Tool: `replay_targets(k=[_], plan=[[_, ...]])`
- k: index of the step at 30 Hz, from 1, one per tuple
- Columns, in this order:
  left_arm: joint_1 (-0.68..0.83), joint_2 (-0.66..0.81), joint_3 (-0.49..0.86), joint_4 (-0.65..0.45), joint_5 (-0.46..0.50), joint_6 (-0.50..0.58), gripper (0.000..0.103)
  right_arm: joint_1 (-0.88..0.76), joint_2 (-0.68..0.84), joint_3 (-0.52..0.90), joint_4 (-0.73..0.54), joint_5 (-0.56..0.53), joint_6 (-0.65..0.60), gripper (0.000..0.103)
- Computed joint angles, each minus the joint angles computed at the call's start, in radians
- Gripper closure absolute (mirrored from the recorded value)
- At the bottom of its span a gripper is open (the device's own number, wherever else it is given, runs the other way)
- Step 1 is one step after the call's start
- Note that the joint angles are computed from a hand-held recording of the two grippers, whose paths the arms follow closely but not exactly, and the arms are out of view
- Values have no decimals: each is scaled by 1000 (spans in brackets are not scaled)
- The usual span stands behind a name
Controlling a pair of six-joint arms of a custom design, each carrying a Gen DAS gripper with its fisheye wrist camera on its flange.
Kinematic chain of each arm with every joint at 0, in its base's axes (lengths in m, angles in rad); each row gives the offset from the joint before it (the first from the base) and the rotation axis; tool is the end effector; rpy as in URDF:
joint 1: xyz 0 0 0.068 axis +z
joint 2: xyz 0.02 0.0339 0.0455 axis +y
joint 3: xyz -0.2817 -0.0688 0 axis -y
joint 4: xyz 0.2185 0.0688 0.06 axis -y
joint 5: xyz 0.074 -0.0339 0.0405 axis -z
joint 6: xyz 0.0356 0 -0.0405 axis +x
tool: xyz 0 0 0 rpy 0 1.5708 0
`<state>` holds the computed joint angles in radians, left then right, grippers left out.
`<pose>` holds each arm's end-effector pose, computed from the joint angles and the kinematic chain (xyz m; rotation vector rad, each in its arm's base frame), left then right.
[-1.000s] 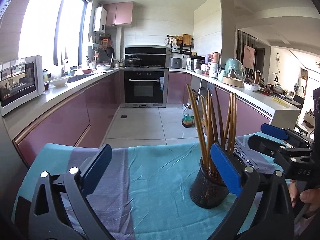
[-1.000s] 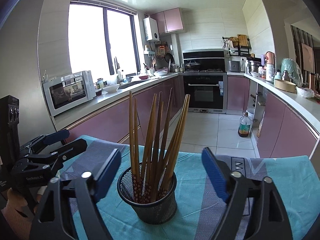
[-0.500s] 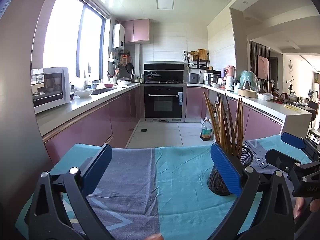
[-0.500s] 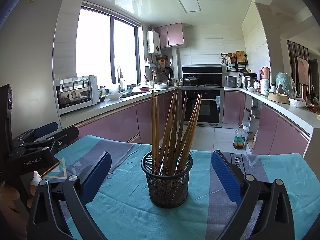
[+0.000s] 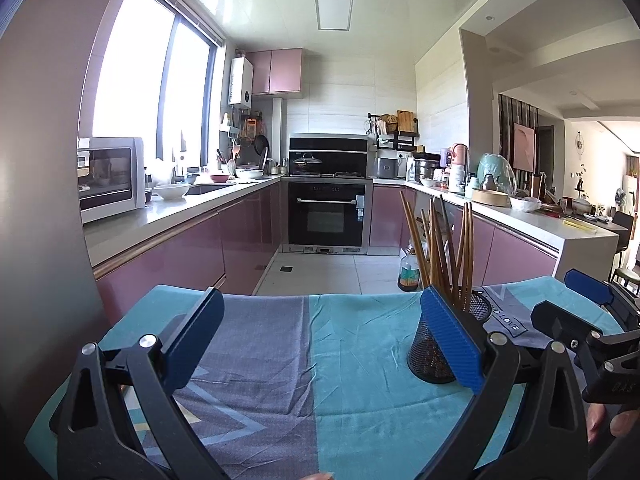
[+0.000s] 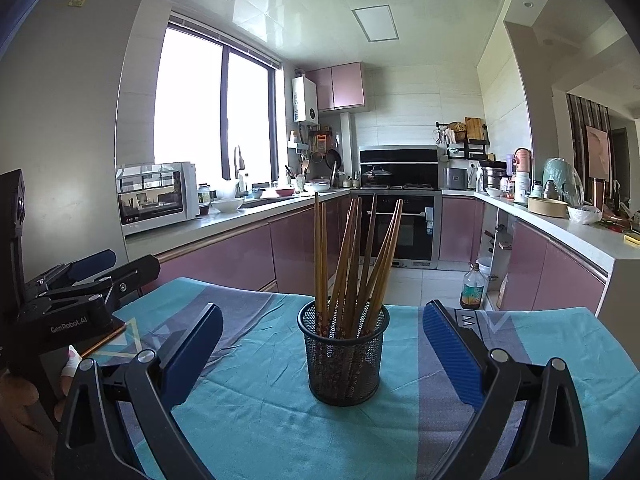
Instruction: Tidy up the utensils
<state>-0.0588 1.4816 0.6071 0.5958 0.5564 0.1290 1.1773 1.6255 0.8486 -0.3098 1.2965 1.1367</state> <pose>0.2797 -0.0353 0.2363 0.5516 1.7460 -0.4636 0.1360 0.2383 0.2103 0.2974 1.7906 -0.1401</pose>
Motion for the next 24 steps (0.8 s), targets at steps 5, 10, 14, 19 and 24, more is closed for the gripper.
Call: replay_targets(k=[5, 10, 14, 19, 24], plan=[[22, -20, -16, 15, 10, -13, 6, 14, 13, 17, -8, 17, 4, 6], [39, -40, -31, 29, 18, -18, 6, 21, 22, 29, -19, 30, 7, 6], [49, -47, -37, 35, 24, -27, 6, 20, 27, 32, -13, 30, 3, 6], [60, -53, -44, 43, 31, -36, 6, 23, 31, 35, -20, 34, 12, 6], [63, -56, -50, 52, 30, -36, 6, 20, 35, 33, 1, 35, -4, 6]])
